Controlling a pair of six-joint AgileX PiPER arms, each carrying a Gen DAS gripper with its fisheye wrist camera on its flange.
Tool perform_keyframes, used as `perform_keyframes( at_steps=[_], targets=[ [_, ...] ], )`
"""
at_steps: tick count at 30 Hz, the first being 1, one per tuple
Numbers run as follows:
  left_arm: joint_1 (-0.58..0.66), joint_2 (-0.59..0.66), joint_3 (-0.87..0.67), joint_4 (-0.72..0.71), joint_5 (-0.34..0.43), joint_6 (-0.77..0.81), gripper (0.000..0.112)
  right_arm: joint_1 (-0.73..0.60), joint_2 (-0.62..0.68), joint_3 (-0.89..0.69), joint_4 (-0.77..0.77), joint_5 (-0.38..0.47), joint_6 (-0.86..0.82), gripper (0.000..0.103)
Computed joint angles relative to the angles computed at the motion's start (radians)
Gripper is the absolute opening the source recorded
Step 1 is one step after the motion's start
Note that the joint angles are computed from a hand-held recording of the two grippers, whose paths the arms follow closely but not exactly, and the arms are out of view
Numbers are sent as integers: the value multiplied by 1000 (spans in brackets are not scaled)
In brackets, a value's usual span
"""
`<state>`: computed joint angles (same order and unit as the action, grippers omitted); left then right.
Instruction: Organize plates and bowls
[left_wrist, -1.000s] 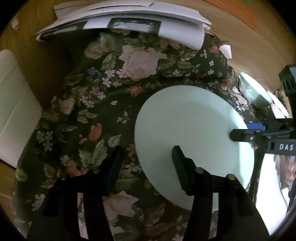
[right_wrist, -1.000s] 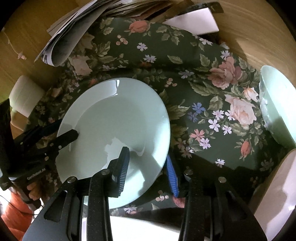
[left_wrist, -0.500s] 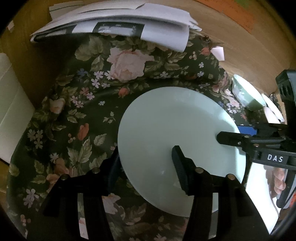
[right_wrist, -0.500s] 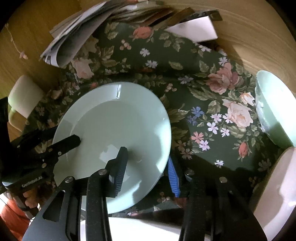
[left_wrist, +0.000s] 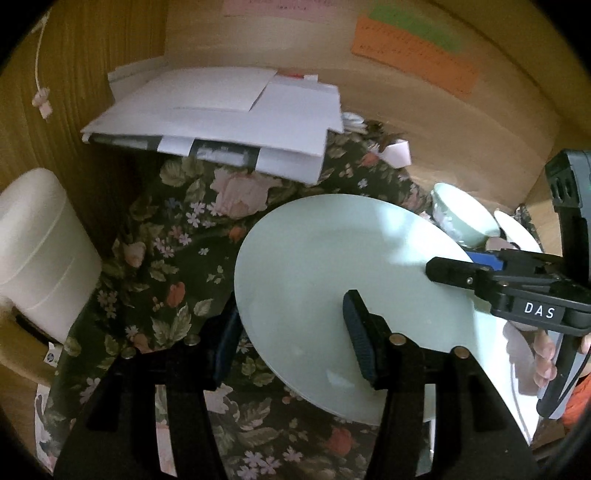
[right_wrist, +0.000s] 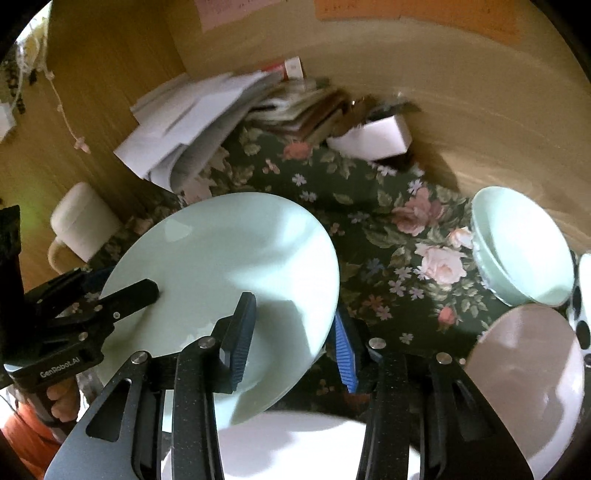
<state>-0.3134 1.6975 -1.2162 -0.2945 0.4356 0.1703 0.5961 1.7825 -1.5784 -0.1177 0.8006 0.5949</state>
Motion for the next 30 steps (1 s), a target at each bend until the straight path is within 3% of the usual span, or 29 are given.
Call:
perform_keyframes(
  at_steps=[10, 30],
  targets=[
    [-50, -124, 71, 25, -9, -39, 54, -2, -186, 148, -51, -38, 41, 37],
    [-202, -306, 203, 100, -26, -146, 54, 146, -484, 409, -291, -3, 360, 37]
  ],
)
